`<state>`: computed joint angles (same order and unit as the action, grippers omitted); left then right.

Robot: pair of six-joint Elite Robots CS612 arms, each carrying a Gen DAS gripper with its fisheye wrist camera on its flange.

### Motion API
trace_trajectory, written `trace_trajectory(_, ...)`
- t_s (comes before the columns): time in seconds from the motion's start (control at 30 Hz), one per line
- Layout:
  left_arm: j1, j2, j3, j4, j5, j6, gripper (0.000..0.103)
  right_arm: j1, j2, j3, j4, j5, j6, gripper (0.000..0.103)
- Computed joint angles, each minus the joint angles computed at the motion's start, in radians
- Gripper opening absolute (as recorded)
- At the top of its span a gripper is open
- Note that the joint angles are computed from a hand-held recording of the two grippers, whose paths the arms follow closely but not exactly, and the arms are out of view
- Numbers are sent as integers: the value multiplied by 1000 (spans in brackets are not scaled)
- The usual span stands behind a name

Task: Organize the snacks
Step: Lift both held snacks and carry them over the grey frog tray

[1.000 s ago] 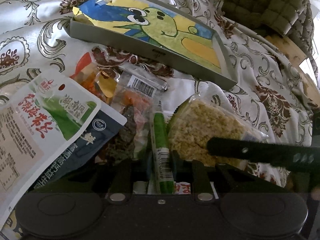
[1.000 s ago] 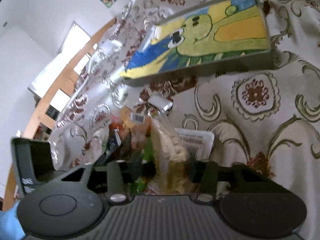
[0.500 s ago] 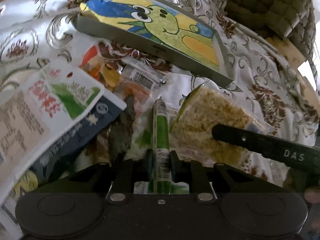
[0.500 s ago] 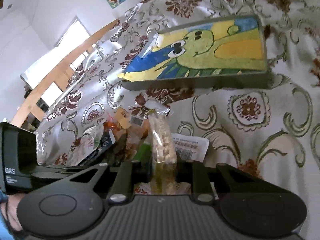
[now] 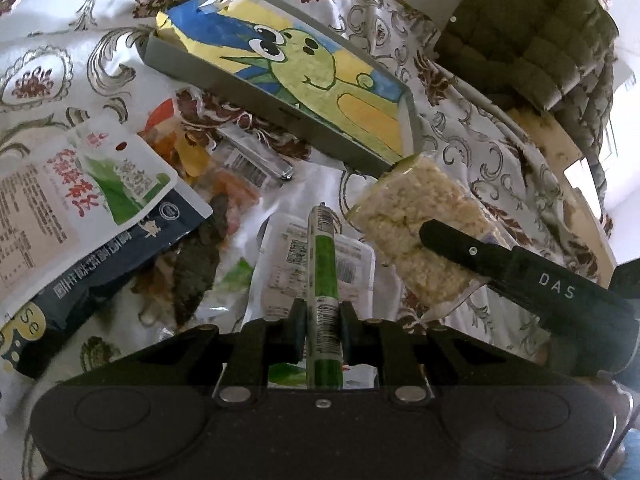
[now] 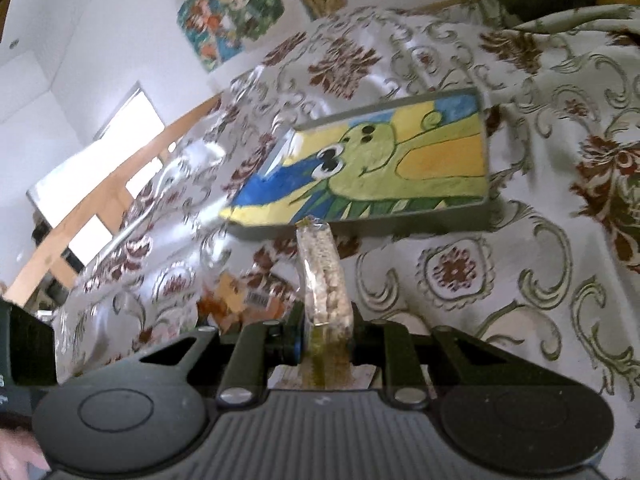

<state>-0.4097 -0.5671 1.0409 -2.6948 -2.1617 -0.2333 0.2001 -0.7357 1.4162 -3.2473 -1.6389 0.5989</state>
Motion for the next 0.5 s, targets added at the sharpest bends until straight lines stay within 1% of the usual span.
trace_trajectory(0.07, 3, 5, -5, -14, -14, -31, 18, 0, 2, 1, -10, -14, 9, 22)
trace_trajectory(0.13, 3, 9, -9, -42, -13, -53, 17, 0, 3, 3, -25, -29, 12, 22)
trace_trajectory(0.23, -2, 17, -22, -90, 12, -45, 18, 0, 10, -4, -57, -57, 27, 22)
trace_trajectory(0.37, -7, 47, -89, -106, 18, -37, 18, -5, 29, -28, -83, -89, 50, 22)
trace_trajectory(0.5, -17, 96, -186, -114, 32, -50, 18, -13, 46, -52, -76, -117, 80, 22)
